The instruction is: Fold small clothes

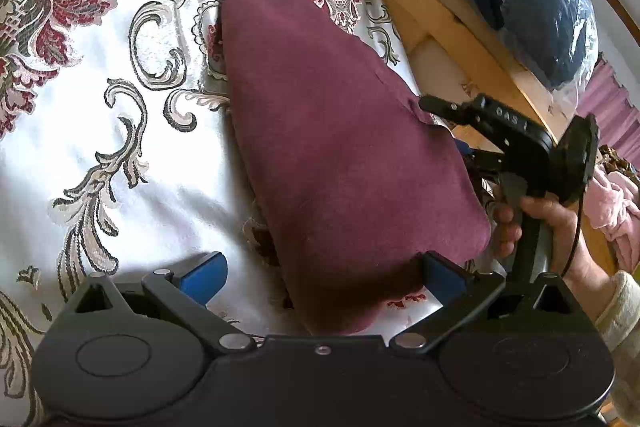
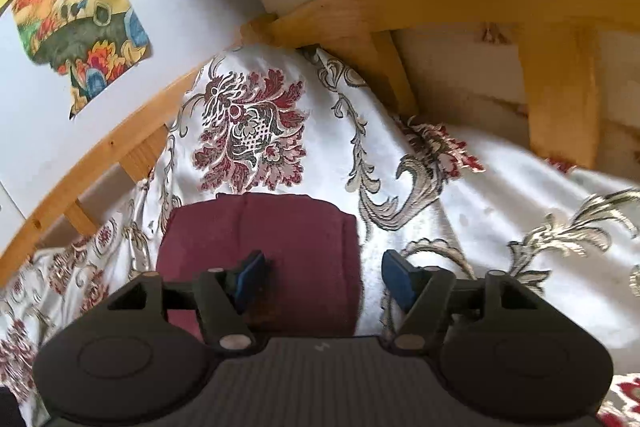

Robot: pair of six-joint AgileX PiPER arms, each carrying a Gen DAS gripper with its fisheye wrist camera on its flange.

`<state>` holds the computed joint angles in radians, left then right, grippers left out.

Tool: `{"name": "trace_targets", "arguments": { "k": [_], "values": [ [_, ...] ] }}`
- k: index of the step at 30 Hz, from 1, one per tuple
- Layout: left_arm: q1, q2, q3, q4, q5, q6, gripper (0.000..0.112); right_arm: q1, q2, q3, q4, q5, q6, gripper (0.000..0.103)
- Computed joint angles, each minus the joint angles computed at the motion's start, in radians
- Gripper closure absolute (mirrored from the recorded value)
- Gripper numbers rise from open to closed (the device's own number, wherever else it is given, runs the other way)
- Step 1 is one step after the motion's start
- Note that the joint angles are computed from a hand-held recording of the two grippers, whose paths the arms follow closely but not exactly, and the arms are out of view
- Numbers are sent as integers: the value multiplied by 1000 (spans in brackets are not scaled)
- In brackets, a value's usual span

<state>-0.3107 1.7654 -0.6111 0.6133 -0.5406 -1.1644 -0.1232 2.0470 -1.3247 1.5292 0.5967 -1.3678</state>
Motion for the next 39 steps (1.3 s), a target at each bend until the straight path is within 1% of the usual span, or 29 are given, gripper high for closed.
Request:
{"name": "trace_targets", "arguments": {
  "k": [2, 4, 5, 7, 9, 11, 13, 15, 16, 19, 23, 39],
  "values": [
    [-2, -3, 1, -4, 3, 5, 10, 13, 38, -68, -85, 1, 93, 31],
    [-1, -1, 5, -9, -6, 7, 10, 30, 90, -170, -227, 12, 233, 30],
    [1, 1, 6, -8, -11, 3, 10, 36, 109, -204, -271, 20, 280, 29],
    [4, 3, 8, -3, -17, 0, 10, 47, 161, -294, -352, 52, 359, 22],
    [4, 4, 6, 1, -15, 0, 10, 49, 196, -336, -375, 94, 340, 8],
    [2, 5, 3, 3, -8, 2, 10, 49, 200, -316, -328, 98, 250, 6],
    [-1, 5, 1, 1, -2, 7, 10, 38, 195, -274, -244, 107, 149, 4],
    [-2, 5, 1, -1, 0, 12, 10, 18, 204, -258, -183, 152, 85, 1],
    [-3, 5, 0, -2, 1, 15, 10, 9, 209, -253, -156, 173, 61, 1],
    [-3, 4, -2, 0, 7, 14, 10, -6, 217, -243, -108, 202, 32, 1],
    [-2, 4, -6, 6, 11, 8, 10, 5, 213, -248, -122, 183, 40, 1],
    [-2, 3, -9, 7, 17, 8, 10, 5, 209, -229, -91, 171, -8, 1]
  ]
}}
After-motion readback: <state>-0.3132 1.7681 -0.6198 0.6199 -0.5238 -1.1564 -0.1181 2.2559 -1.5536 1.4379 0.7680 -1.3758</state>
